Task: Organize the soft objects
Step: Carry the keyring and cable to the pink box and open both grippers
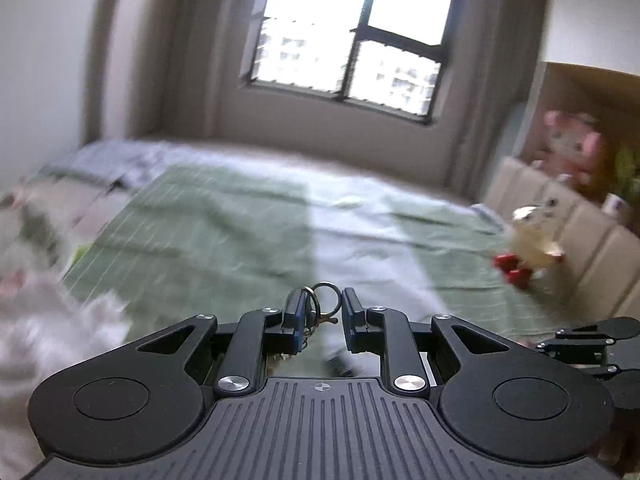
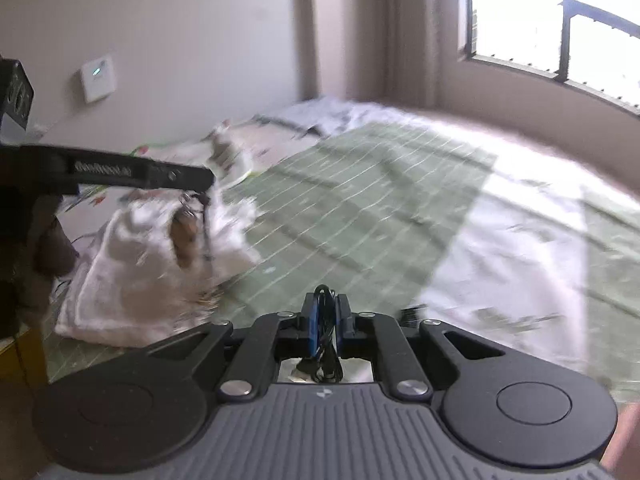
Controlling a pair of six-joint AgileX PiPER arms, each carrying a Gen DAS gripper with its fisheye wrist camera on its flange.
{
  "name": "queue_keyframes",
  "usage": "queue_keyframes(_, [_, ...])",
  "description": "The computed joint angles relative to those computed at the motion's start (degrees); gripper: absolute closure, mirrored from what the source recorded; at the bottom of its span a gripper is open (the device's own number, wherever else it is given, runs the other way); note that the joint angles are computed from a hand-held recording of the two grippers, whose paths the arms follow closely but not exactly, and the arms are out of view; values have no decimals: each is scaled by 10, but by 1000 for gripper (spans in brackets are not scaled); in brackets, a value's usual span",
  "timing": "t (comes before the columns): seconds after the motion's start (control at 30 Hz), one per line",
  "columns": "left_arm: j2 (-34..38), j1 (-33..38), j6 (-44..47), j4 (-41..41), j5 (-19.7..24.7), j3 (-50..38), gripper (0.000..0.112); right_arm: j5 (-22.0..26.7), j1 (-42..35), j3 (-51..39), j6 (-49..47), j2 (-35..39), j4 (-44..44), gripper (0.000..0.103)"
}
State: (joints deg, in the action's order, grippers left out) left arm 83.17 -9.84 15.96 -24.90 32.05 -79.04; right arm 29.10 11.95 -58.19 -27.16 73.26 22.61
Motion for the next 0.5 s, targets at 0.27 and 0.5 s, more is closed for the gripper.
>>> queue_keyframes(0.27, [92,-191,-91,49,13,-166,90,158,-342,9,-260,-103,175,95])
queue_keyframes(0.5, [265,-304,-131,30,93,-420,90,296,-644,-40,-424,-74,286,95])
